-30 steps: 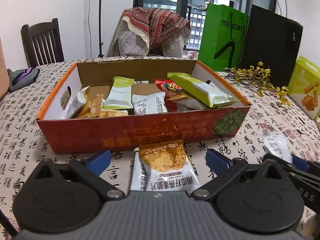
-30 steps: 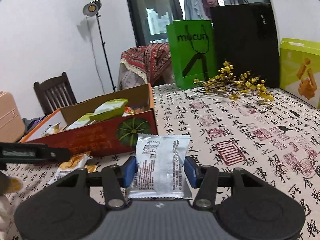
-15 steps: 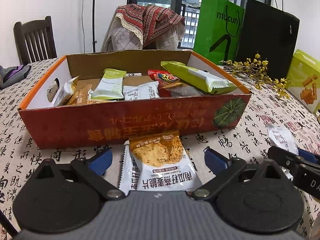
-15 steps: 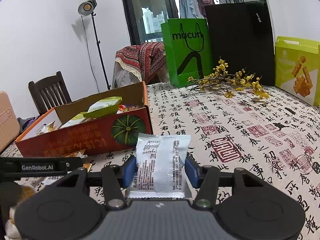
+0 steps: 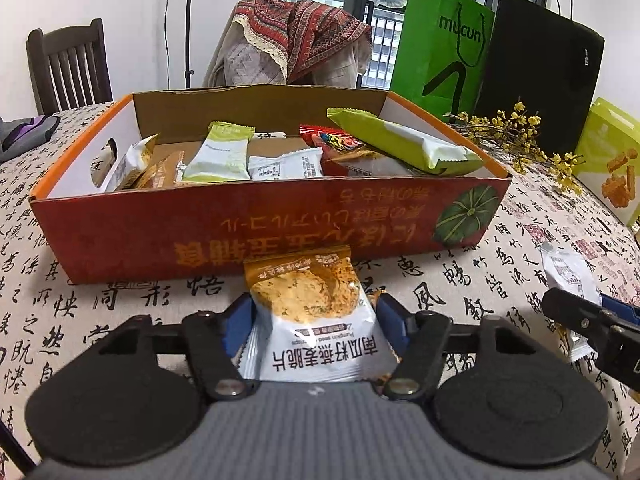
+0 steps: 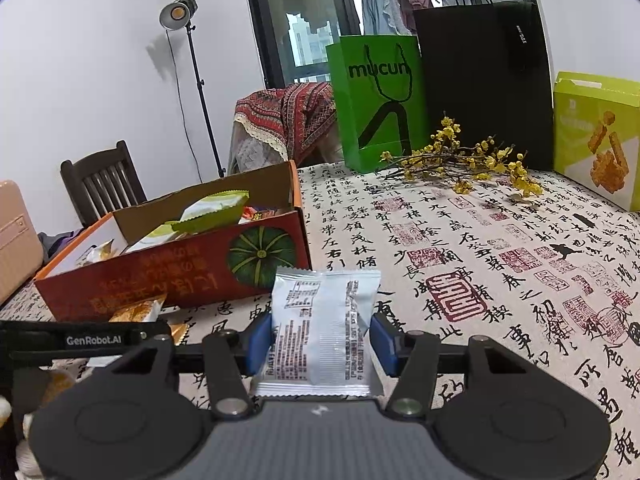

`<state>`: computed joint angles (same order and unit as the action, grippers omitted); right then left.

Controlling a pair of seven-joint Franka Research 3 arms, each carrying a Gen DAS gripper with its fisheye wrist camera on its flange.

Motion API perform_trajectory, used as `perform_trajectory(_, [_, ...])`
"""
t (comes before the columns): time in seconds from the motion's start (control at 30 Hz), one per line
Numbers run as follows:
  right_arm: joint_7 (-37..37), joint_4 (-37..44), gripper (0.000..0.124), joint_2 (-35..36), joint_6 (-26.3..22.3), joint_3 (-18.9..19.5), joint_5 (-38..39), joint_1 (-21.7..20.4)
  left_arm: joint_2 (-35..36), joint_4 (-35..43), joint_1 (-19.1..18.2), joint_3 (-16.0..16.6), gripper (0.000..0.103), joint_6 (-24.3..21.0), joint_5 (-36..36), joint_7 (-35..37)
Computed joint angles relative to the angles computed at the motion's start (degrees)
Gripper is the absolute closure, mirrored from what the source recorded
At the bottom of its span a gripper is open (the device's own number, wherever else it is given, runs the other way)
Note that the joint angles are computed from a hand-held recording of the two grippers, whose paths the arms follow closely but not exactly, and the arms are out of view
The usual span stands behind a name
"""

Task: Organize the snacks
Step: 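Carry both held packets over the cardboard box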

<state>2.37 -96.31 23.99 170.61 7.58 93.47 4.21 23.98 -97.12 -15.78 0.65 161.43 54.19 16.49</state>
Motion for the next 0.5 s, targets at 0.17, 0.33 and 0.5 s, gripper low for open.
perform_trajectory(0.17, [0.0, 0.0, 0.07, 0.0, 0.0, 0.0, 0.0, 0.0, -0.2, -0.3, -0.1, 0.3, 0.042, 0.5, 0.5, -0.7])
perform_trajectory(0.33, [-0.1, 0.1, 0.07, 0.0, 0.0, 0.0, 0.4, -0.1, -0.7, -0.6, -0.7, 0.8, 0.044, 0.3, 2.7, -2.3])
perform_trajectory(0.5, [-0.3, 0.2, 0.07, 0.1, -0.5, -0.1, 1.1, -0.2, -1.3, -0.9, -1.0, 1.1, 0.044, 0.9, 6.2, -5.0])
